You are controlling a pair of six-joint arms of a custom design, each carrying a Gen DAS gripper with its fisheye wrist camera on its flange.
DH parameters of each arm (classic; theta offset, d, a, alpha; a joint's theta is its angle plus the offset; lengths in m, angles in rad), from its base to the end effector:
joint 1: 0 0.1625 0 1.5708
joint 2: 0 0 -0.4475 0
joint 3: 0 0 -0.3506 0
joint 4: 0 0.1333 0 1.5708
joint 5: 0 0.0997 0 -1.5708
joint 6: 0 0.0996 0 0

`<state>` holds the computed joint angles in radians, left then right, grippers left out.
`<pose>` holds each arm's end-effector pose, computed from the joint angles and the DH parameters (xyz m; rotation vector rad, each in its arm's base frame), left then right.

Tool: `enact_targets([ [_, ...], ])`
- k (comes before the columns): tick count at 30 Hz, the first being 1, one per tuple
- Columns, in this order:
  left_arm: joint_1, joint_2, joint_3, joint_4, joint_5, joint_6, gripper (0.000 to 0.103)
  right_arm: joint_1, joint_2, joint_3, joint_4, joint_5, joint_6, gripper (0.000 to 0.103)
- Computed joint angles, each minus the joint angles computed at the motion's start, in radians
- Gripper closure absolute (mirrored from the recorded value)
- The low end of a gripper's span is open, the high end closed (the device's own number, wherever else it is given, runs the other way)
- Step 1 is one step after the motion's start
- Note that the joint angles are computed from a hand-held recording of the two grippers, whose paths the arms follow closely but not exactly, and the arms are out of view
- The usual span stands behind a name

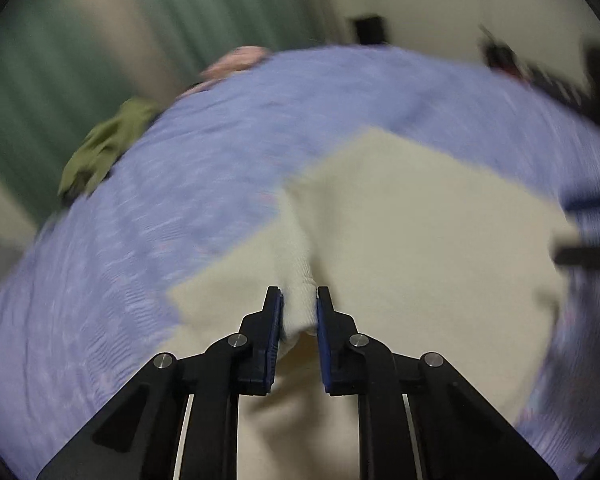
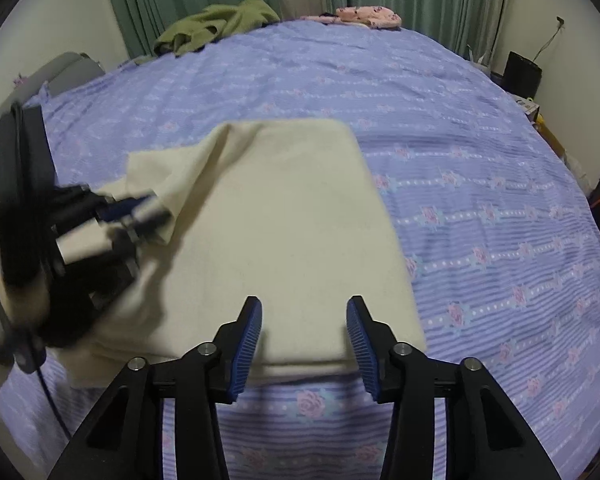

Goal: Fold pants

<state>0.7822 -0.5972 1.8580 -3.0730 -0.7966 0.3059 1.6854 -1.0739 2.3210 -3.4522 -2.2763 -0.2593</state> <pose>-0.2761 -0.5604 0.0349 1.1455 2.1076 -0.5156 0.1197 -0.4393 0.2215 0.1551 -2.3228 0.6951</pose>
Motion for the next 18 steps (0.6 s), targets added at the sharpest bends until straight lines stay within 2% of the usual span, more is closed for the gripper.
enact_targets([
  [3, 0.084, -0.044, -0.117, 0.154, -0.037, -0.175, 0.078, 0.01, 0.006, -0.026, -0.003, 0.042, 0.015, 0.059],
  [4, 0.105, -0.045, -0.152, 0.204, -0.034, -0.22, 0.069, 0.012, 0.009, -0.036, 0.004, 0.057, 0.024, 0.058],
  [5, 0.123, -0.045, -0.186, 0.264, 0.0, -0.281, 0.053, 0.014, 0.015, -0.049, 0.01, 0.067, 0.036, 0.058],
  [6, 0.137, -0.053, -0.199, 0.305, 0.014, -0.332, 0.048, 0.022, 0.029, -0.068, 0.017, 0.068, 0.059, 0.059],
  [7, 0.145, -0.066, -0.188, 0.303, -0.007, -0.35, 0.044, 0.026, 0.035, -0.078, 0.019, 0.071, 0.068, 0.058],
  [11, 0.168, -0.142, -0.099, 0.267, -0.193, -0.377, 0.04, 0.041, 0.058, -0.097, 0.012, 0.117, 0.064, 0.058],
  [14, 0.2, -0.149, -0.082, 0.297, -0.32, -0.423, 0.04, 0.049, 0.073, -0.087, 0.007, 0.12, 0.054, 0.058],
  [18, 0.234, -0.113, -0.092, 0.326, -0.354, -0.488, 0.041, 0.04, 0.077, -0.065, 0.049, 0.116, 0.077, 0.058],
])
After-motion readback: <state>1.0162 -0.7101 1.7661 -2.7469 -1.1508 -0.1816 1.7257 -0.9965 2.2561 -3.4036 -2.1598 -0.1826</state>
